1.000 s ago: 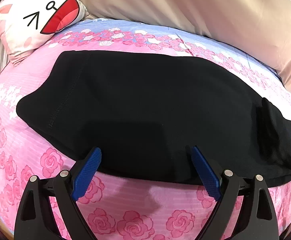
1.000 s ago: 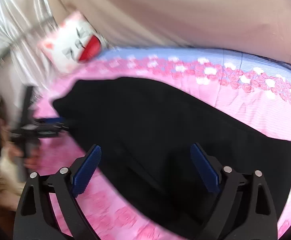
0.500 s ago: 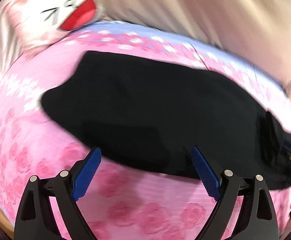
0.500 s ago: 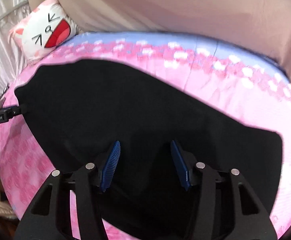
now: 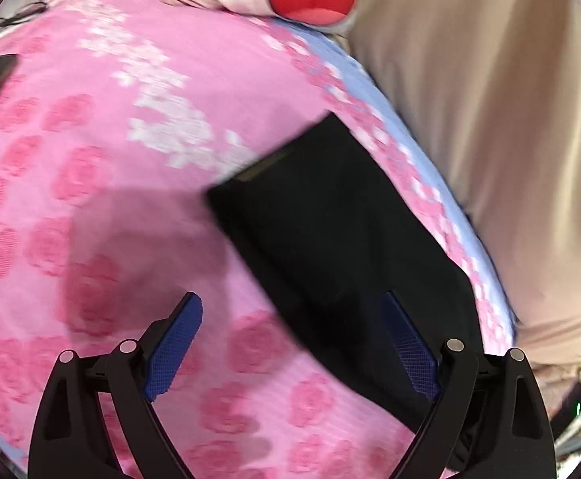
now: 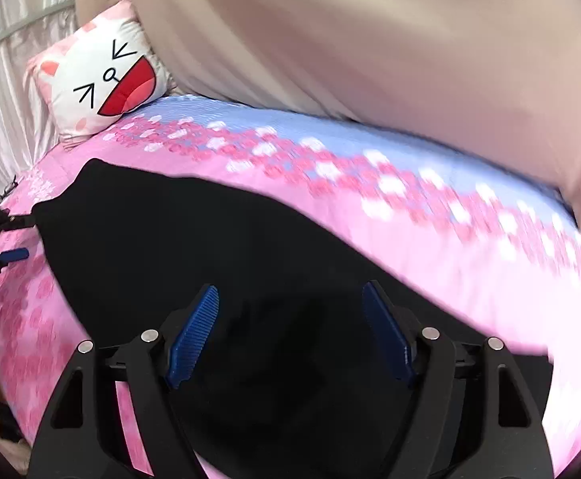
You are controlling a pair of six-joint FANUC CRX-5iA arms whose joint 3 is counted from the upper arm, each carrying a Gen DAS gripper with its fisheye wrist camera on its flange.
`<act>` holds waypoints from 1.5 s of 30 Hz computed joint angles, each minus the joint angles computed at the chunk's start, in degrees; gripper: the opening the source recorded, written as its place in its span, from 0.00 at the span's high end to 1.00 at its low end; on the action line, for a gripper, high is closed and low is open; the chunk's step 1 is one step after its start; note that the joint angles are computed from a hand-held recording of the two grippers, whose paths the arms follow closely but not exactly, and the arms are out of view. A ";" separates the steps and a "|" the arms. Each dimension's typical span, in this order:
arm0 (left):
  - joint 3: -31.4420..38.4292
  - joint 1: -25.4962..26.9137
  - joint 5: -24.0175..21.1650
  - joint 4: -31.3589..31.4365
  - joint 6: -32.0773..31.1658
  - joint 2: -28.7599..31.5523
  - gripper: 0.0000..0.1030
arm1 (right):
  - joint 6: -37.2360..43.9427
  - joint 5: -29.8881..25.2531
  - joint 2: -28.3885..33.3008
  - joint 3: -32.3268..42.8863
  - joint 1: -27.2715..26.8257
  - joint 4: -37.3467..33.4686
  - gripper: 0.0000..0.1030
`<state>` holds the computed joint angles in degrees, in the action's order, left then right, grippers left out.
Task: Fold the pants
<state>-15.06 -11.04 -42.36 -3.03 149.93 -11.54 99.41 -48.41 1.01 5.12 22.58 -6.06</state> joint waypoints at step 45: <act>61.43 -29.91 -15.11 -23.23 -15.50 36.40 0.89 | -2.60 4.77 -13.74 -11.03 -34.81 -17.27 0.15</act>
